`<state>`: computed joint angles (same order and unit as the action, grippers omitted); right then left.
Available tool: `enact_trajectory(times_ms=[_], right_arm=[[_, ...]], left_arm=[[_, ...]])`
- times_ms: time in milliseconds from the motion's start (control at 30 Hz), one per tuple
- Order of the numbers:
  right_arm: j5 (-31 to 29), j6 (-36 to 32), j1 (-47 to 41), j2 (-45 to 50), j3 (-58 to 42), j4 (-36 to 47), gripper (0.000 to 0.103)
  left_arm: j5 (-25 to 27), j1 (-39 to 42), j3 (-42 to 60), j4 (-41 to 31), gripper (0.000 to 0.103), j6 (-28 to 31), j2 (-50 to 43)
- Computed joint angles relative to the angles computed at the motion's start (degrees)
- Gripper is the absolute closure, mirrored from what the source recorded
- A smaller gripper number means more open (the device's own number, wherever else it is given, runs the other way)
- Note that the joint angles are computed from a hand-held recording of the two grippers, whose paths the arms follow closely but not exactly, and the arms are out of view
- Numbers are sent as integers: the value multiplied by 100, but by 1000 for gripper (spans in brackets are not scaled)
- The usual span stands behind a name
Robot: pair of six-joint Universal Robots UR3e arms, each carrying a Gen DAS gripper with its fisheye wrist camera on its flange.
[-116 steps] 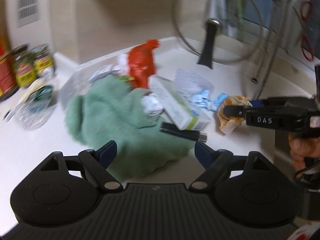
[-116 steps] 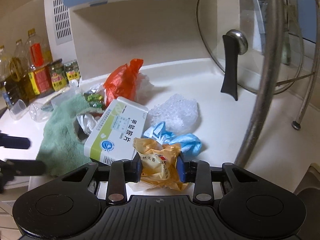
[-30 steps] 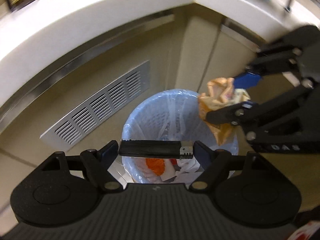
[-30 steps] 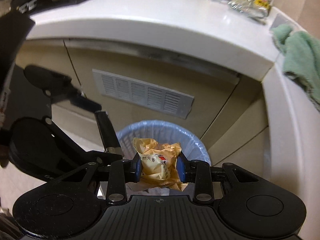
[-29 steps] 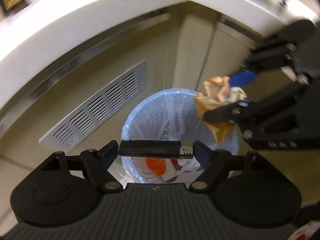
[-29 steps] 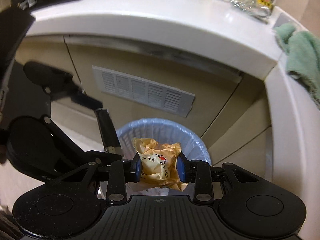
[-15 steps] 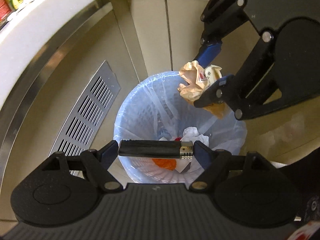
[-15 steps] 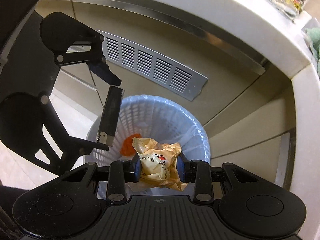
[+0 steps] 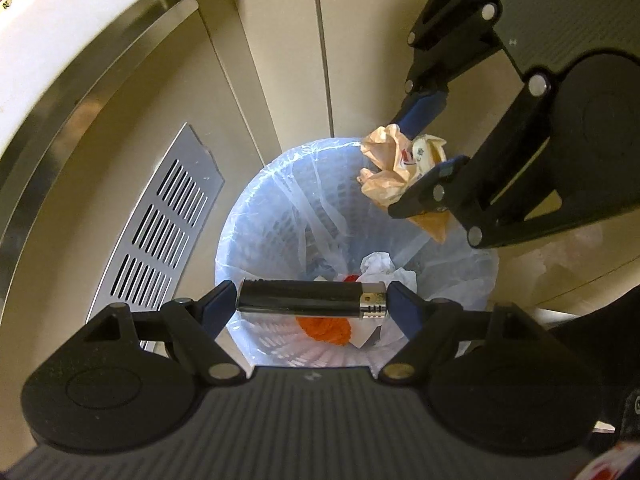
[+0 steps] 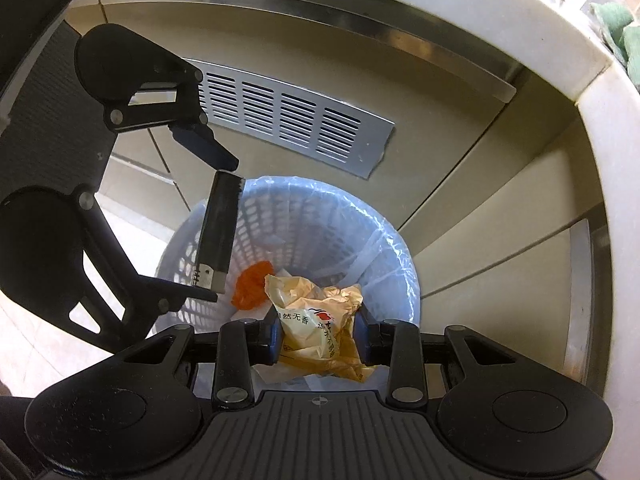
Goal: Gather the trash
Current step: 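Carry wrapper and lighter over the wastebasket and open both tools to drop them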
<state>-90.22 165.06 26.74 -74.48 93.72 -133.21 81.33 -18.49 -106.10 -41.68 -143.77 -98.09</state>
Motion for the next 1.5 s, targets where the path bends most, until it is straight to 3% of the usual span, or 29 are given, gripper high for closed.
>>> enact_trajectory(times_ms=[167, 300, 1100, 1133, 1200, 1233, 1500], right_arm=[[-1, 103, 7, 9, 29, -30, 68], [4, 163, 6, 35, 58, -97, 68], [218, 266, -54, -6, 163, -328, 67], [220, 260, -49, 17, 165, -365, 64], [252, 263, -55, 41, 179, -421, 46], [264, 287, -62, 38, 209, -478, 44], [285, 341, -100, 32, 235, -511, 43]], left_arm=[[46, -60, 94, 40, 23, 6, -133], [100, -63, 84, 88, 17, 11, -84], [129, 163, -237, -41, 17, -250, 270], [130, 169, -248, -50, 17, -260, 288], [134, 181, -275, -47, 17, -280, 316], [130, 188, -284, -43, 17, -279, 315], [147, 211, -308, -56, 17, -295, 383]])
